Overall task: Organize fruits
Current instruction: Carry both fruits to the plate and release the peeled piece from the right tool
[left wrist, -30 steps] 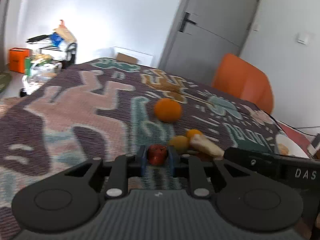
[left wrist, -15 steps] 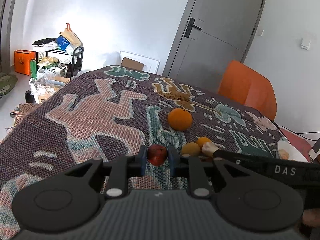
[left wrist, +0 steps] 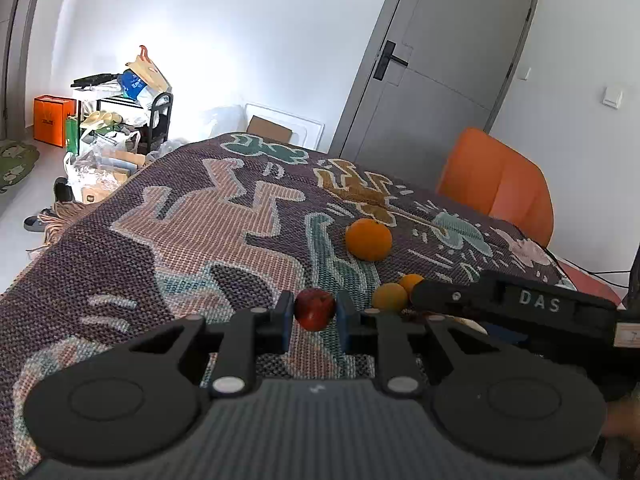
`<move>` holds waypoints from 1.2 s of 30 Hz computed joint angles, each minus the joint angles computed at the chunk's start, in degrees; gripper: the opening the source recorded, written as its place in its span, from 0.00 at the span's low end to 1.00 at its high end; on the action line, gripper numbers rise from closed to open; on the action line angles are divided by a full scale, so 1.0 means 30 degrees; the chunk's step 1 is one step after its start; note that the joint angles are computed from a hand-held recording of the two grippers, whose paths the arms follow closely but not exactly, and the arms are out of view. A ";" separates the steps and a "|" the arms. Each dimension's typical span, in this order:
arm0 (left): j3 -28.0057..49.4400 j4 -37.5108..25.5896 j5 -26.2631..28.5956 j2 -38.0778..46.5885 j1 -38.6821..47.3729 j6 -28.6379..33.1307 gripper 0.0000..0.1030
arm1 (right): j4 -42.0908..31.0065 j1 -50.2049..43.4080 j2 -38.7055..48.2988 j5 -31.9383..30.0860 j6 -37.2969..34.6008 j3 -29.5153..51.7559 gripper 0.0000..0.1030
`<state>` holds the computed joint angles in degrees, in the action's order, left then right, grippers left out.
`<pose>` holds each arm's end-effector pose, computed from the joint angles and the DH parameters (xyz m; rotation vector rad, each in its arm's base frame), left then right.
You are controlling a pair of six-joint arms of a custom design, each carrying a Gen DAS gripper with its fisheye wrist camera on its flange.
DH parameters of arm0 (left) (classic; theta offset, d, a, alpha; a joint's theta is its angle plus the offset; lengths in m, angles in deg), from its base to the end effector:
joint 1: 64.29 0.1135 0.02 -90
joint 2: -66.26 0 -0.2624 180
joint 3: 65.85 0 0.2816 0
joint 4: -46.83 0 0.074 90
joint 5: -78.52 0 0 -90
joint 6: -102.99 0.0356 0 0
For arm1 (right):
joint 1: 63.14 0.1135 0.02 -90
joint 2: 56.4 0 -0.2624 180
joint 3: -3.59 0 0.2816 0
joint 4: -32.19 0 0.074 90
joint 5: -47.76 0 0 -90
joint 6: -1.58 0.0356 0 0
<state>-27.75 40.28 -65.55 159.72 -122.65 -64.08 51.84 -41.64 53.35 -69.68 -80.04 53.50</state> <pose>0.1507 -0.1897 0.0600 -0.6056 2.0274 -0.0797 0.3018 0.1365 0.0488 -0.5203 2.2489 0.8156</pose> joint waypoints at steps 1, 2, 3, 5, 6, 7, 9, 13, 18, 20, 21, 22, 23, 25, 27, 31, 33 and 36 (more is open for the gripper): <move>0.0012 -0.0133 -0.0054 -0.0046 -0.0069 -0.0098 0.20 | 0.0178 0.0070 0.0062 0.0134 0.0121 -0.0021 0.97; 0.0029 -0.0257 -0.0106 -0.0090 -0.0132 -0.0189 0.20 | 0.0354 0.0146 0.0108 0.0296 0.0203 -0.0063 0.97; 0.0035 -0.0344 -0.0155 -0.0125 -0.0199 -0.0262 0.20 | 0.0432 0.0237 0.0118 0.0484 0.0227 -0.0091 0.97; 0.0082 -0.0590 -0.0248 -0.0193 -0.0331 -0.0436 0.20 | 0.0721 0.0559 0.0038 0.1344 0.0062 -0.0304 0.88; 0.0096 -0.0698 -0.0284 -0.0229 -0.0392 -0.0519 0.20 | 0.0830 0.0708 -0.0042 0.1806 -0.0154 -0.0419 0.84; 0.0124 -0.0838 -0.0335 -0.0262 -0.0479 -0.0629 0.20 | 0.1002 0.0733 -0.0060 0.1907 -0.0356 -0.0543 0.81; 0.0170 -0.1167 -0.0441 -0.0352 -0.0640 -0.0815 0.20 | 0.1186 0.0587 -0.0092 0.1644 -0.0643 -0.0715 0.81; 0.0313 -0.1694 -0.0613 -0.0459 -0.0881 -0.1126 0.20 | 0.1565 0.0216 -0.0498 0.1082 -0.0941 -0.1285 0.80; 0.0639 -0.2107 -0.0750 -0.0445 -0.1107 -0.1155 0.20 | 0.2189 -0.0257 -0.1306 0.0627 -0.1273 -0.2324 0.79; 0.0806 -0.2184 -0.0795 -0.0447 -0.1198 -0.1043 0.20 | 0.2403 -0.0577 -0.1634 0.0304 -0.1254 -0.2697 0.79; 0.0917 -0.2230 -0.0824 -0.0425 -0.1245 -0.0952 0.20 | 0.2550 -0.0743 -0.1831 0.0159 -0.1242 -0.2905 0.79; 0.1036 -0.2256 -0.0846 -0.0396 -0.1271 -0.0844 0.20 | 0.2689 -0.0934 -0.2052 0.0019 -0.1217 -0.3128 0.79; 0.1134 -0.2269 -0.0878 -0.0370 -0.1315 -0.0760 0.20 | 0.2795 -0.1139 -0.2320 -0.0098 -0.1154 -0.3372 0.79; 0.1342 -0.2279 -0.0959 -0.0310 -0.1433 -0.0589 0.20 | 0.3036 -0.1684 -0.2891 -0.0490 -0.1008 -0.3813 0.79; 0.1567 -0.2244 -0.1009 -0.0158 -0.1539 -0.0451 0.20 | 0.3278 -0.2252 -0.3569 -0.0840 -0.0982 -0.4301 0.79; 0.2246 -0.2086 -0.0892 0.0366 -0.1634 -0.0026 0.20 | 0.3743 -0.3603 -0.4727 -0.1415 -0.1310 -0.5144 0.79; 0.2580 -0.2000 -0.0877 0.0594 -0.1725 0.0143 0.20 | 0.3635 -0.4378 -0.4942 -0.1778 -0.1543 -0.5260 0.79; 0.3202 -0.1916 -0.0963 0.1012 -0.2000 0.0502 0.20 | 0.3371 -0.5750 -0.5174 -0.2189 -0.2031 -0.5434 0.79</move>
